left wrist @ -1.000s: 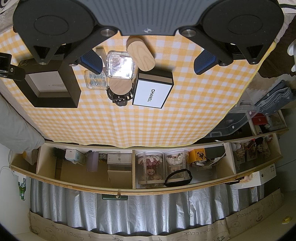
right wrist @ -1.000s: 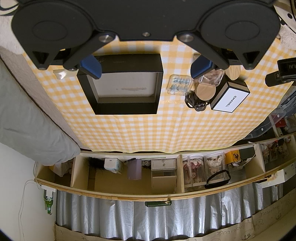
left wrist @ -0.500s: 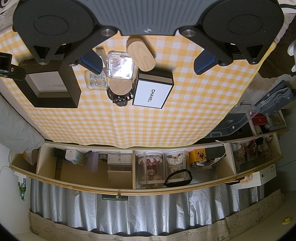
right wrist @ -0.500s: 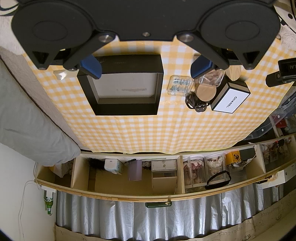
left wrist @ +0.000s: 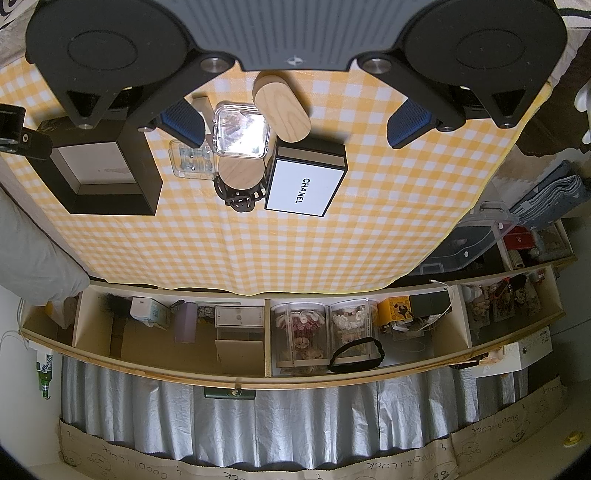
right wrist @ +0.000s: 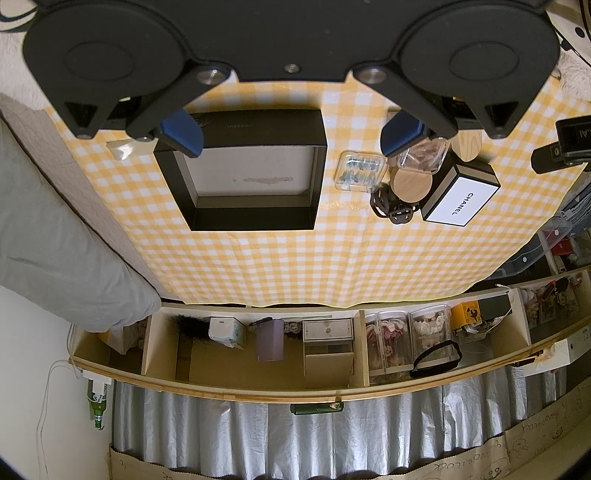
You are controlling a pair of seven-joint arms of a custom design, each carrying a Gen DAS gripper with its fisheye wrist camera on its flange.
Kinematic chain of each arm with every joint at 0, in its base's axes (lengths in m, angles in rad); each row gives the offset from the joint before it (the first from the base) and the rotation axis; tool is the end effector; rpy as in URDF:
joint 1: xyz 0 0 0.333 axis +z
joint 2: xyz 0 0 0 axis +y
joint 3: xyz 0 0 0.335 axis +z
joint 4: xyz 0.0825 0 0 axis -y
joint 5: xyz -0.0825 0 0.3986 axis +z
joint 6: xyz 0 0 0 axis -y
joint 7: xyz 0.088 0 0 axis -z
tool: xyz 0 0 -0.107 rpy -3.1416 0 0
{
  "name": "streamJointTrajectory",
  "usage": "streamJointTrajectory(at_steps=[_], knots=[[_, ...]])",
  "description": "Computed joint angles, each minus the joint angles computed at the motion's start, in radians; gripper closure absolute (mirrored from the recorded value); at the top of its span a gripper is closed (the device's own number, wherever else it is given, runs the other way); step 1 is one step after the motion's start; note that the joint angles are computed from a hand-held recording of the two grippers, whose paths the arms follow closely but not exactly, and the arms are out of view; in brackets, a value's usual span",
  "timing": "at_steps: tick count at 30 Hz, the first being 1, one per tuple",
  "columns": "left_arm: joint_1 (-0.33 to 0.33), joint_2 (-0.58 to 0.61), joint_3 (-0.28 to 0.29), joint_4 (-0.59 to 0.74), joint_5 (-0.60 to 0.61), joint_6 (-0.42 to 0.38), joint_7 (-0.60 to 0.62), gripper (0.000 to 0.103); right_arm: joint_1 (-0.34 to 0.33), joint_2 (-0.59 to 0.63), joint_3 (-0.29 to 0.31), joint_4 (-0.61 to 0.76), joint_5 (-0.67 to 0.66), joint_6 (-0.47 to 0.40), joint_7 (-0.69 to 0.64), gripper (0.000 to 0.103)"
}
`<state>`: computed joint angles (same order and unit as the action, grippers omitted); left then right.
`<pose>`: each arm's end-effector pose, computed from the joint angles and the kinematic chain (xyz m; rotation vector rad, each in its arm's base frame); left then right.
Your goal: Organize rigid objects
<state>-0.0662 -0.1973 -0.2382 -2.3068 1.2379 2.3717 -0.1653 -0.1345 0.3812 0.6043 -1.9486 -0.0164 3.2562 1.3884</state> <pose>0.4953 -0.1485 0.4675 -1.9166 1.0357 -0.5028 0.6258 0.2662 0.4454 -1.8928 1.0974 -0.5437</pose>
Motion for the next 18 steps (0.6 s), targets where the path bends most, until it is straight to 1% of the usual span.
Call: streamJointTrajectory(at_steps=[12,18], knots=[[0.0,0.0,0.0,0.0,0.0,0.0,0.0,0.0,0.002,0.0,-0.003,0.001,-0.001,-0.002,0.002,0.0],[-0.002,-0.002,-0.004,0.002,0.015,-0.007,-0.013,0.0,-0.002,0.01,0.002,0.003,-0.009,0.011,0.004,0.0]])
